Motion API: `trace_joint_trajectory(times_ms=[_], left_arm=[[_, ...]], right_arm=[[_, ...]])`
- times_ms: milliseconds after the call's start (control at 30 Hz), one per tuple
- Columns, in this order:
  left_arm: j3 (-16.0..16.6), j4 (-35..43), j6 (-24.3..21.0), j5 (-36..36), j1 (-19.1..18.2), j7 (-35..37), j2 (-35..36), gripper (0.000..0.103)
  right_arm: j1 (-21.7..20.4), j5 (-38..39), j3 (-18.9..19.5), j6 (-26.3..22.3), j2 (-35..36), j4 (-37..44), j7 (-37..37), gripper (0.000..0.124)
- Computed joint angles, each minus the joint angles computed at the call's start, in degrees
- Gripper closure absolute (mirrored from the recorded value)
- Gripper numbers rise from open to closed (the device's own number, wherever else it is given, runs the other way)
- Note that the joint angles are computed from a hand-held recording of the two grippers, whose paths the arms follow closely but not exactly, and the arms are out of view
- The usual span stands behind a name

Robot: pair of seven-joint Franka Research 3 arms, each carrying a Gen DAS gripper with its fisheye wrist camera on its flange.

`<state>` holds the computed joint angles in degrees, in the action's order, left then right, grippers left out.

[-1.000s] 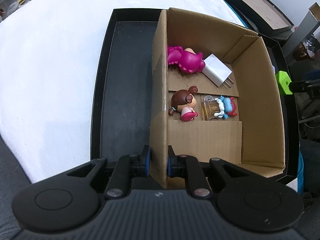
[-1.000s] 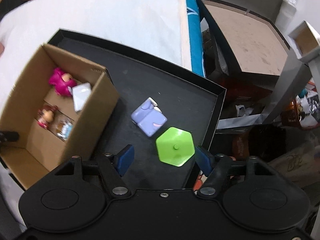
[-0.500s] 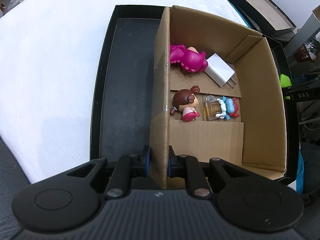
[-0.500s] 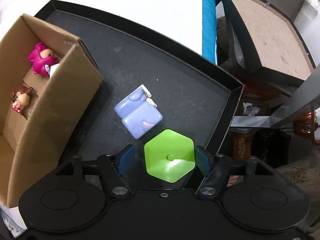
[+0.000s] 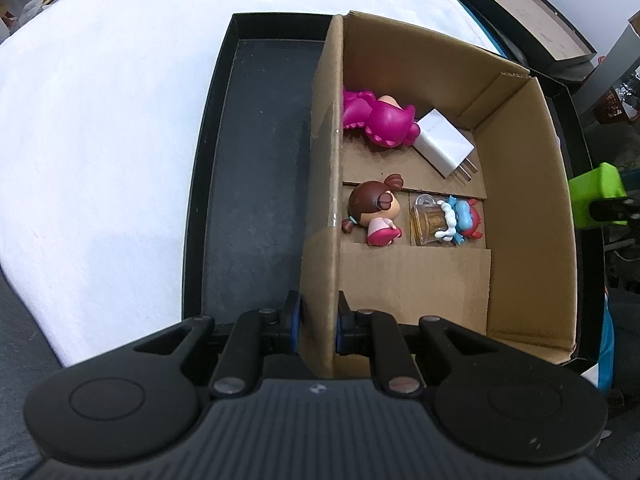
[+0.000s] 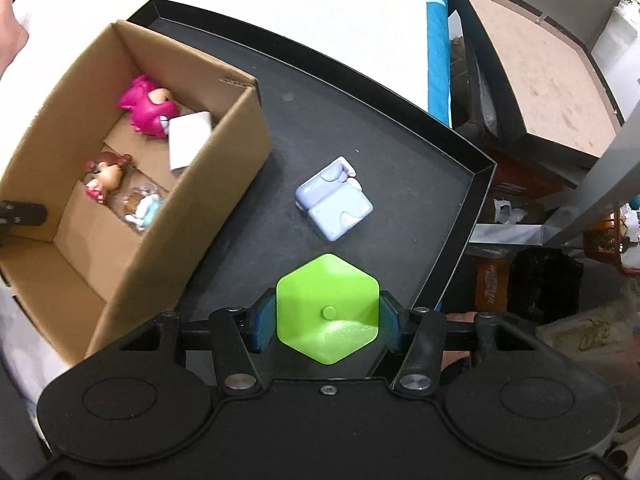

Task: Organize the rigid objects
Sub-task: 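Move the right gripper to the lime-green hexagonal cup and grasp it, then carry the green cup over the box and release it inside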

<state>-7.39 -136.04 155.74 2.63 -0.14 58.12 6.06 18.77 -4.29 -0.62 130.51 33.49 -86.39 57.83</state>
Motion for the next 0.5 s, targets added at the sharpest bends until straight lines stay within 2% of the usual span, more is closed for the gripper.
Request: trace_joint_trajectory(times_ms=[367,500], left_arm=[[0.08,-0.22,0.70,-0.68,0.51,0.51,-0.03,0.088],[0.02,-0.92,1.70,-1.35,0.62,0.97,-0.36,0.088]], right_arm=[[-0.04,1.33,1.15,1.50,-6.09,-3.98,0.09,0.073],[-0.03,2.97,2.03,0.19,-7.02,-3.34,-0.17,0.073]])
